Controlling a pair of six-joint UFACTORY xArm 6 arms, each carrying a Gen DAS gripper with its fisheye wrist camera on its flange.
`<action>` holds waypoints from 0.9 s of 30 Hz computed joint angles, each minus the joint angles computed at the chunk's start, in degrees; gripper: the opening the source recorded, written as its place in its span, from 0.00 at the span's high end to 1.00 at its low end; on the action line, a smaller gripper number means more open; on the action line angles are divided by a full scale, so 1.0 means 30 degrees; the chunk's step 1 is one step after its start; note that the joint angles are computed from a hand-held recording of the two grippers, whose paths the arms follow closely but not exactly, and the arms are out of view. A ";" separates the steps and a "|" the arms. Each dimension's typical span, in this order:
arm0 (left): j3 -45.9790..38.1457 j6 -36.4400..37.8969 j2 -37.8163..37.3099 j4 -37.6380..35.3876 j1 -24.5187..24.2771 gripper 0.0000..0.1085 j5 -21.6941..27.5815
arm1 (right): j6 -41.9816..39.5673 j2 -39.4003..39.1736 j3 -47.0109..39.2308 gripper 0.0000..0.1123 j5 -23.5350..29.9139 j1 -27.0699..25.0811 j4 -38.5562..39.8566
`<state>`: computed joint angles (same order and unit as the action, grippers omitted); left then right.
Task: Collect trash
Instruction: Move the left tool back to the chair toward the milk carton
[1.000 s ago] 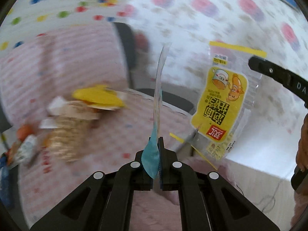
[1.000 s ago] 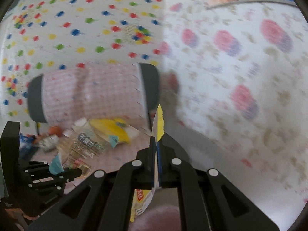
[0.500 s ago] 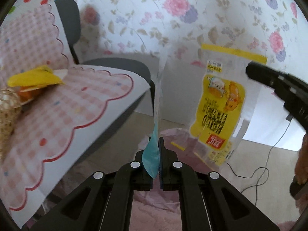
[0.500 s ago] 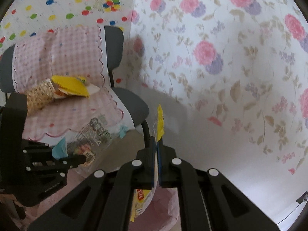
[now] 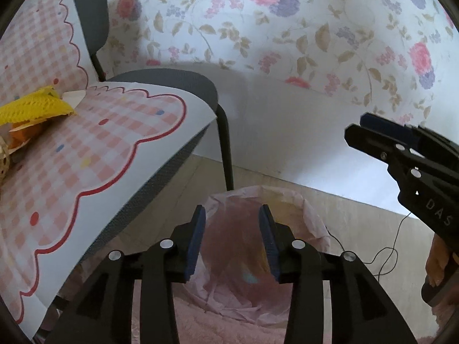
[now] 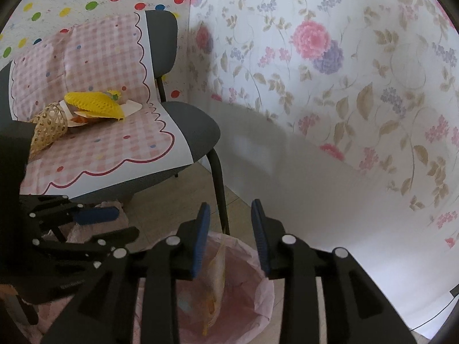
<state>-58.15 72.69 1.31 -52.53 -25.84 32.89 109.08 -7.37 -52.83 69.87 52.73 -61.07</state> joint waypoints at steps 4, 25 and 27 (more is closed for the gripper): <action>-0.0261 -0.0294 -0.0313 -0.0136 0.0613 0.63 -0.0409 | 0.0131 -0.0539 -0.0031 0.74 0.0009 0.0060 -0.0187; -0.1201 -0.4189 -0.1863 0.1692 0.6986 0.58 -0.0874 | -0.4625 0.3871 -0.6987 0.74 -0.7647 -0.2449 -0.1400; -0.1487 -0.4336 -0.1594 0.1746 0.7549 0.58 -0.1086 | -0.5137 0.4602 -0.7759 0.74 -0.8839 -0.2870 -0.1248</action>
<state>-62.61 59.68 -3.47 -47.29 -3.19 29.63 93.67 6.44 -76.11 43.35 44.12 -64.81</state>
